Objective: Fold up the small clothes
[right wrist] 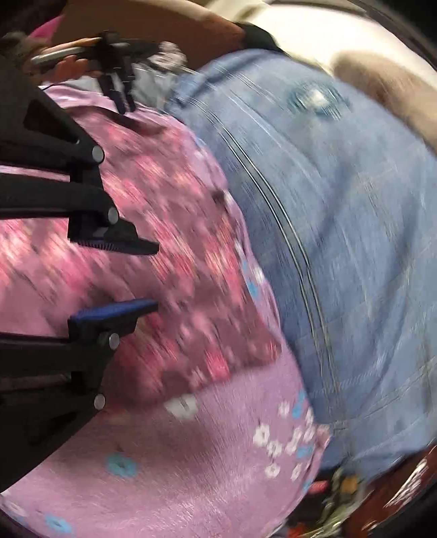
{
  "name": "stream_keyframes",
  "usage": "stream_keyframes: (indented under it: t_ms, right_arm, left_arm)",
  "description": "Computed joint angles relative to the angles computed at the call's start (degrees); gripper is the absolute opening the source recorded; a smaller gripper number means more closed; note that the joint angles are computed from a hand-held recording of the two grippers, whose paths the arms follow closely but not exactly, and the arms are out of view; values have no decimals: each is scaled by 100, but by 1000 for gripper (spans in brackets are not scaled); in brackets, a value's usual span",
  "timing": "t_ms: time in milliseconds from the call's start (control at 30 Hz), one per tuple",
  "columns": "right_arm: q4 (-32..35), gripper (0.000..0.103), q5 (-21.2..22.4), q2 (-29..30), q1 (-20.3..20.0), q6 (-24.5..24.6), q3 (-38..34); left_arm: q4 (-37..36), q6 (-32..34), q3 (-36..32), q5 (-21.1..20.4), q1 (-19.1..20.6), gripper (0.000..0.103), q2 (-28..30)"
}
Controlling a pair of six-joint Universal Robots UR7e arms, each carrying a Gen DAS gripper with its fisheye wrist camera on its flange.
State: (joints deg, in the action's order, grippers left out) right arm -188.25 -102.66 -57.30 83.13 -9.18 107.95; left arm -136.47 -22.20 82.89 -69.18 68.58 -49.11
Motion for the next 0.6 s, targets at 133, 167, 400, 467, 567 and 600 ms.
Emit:
stream_keyframes:
  t_ms: [133, 167, 400, 467, 567, 600]
  right_arm:
    - [-82, 42, 59, 268, 402, -609, 238]
    - [-127, 45, 23, 399, 543, -823, 266]
    - [-312, 69, -713, 1275, 1426, -2185, 135]
    - [-524, 71, -966, 1620, 1672, -2711, 1]
    - [-1029, 72, -1523, 2308, 1967, -3375, -381]
    - [-1076, 72, -1668, 2489, 2028, -3505, -520]
  left_arm:
    - [170, -241, 390, -356, 119, 54, -279]
    - [141, -287, 521, -491, 159, 54, -355]
    - [-14, -242, 851, -1047, 477, 54, -801]
    - [-35, -211, 804, -1266, 578, 54, -795]
    - [46, -132, 723, -1441, 702, 56, -806]
    - [110, -95, 674, -1466, 732, 58, -804]
